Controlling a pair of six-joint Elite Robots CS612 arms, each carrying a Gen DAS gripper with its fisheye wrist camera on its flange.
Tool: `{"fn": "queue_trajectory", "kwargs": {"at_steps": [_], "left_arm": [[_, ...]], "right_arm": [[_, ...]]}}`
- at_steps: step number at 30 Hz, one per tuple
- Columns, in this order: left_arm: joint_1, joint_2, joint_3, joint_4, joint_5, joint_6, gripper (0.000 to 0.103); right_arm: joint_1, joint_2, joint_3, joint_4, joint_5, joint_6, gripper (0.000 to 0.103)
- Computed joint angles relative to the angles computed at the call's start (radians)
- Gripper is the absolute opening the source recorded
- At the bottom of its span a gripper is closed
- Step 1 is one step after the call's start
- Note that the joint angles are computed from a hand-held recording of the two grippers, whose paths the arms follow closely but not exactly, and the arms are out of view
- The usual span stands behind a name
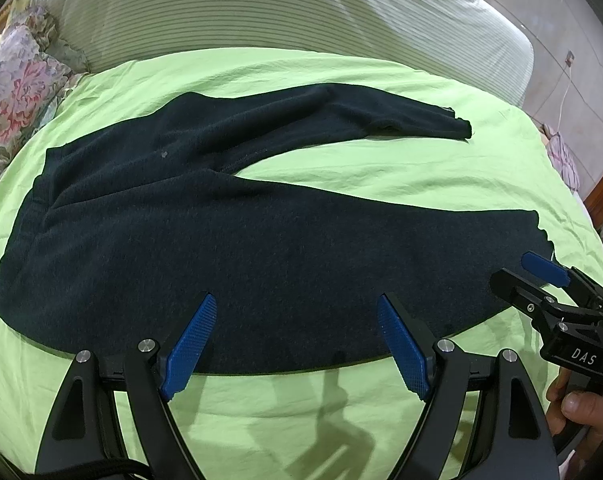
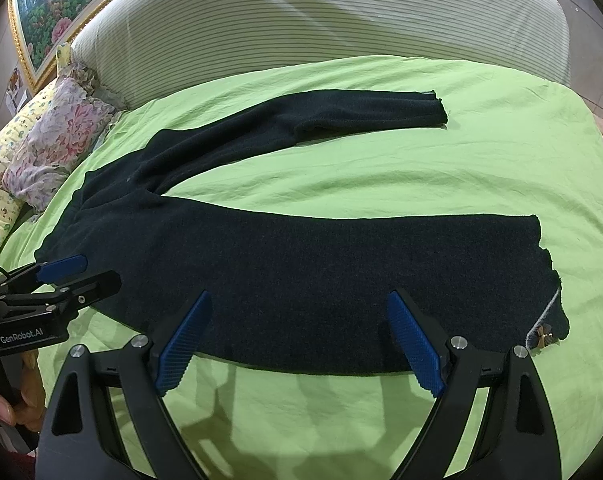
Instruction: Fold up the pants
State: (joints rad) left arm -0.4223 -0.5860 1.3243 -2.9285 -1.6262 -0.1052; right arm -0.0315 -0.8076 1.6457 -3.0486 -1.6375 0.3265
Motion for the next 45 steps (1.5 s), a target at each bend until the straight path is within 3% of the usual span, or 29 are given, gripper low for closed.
{"fn": "queue_trajectory", "kwargs": {"at_steps": [15, 30, 37, 45], "left_arm": [[0.003, 0.007, -0.015, 0.023, -0.009, -0.007, 0.083], [0.018, 0.033, -0.099, 0.085, -0.042, -0.012, 0.083], [0.026, 0.069, -0.204, 0.155, -0.072, 0.031, 0.083], [0.044, 0.151, -0.409, 0.282, -0.115, 0.066, 0.083]], "right_arm": [[-0.007, 0.004, 0.005, -0.032, 0.012, 0.017, 0.089], [-0.033, 0.007, -0.027, 0.025, 0.036, 0.052, 0.089], [-0.052, 0.019, -0.067, 0.060, 0.045, 0.041, 0.089], [-0.089, 0.049, -0.153, 0.145, 0.073, 0.045, 0.089]]}}
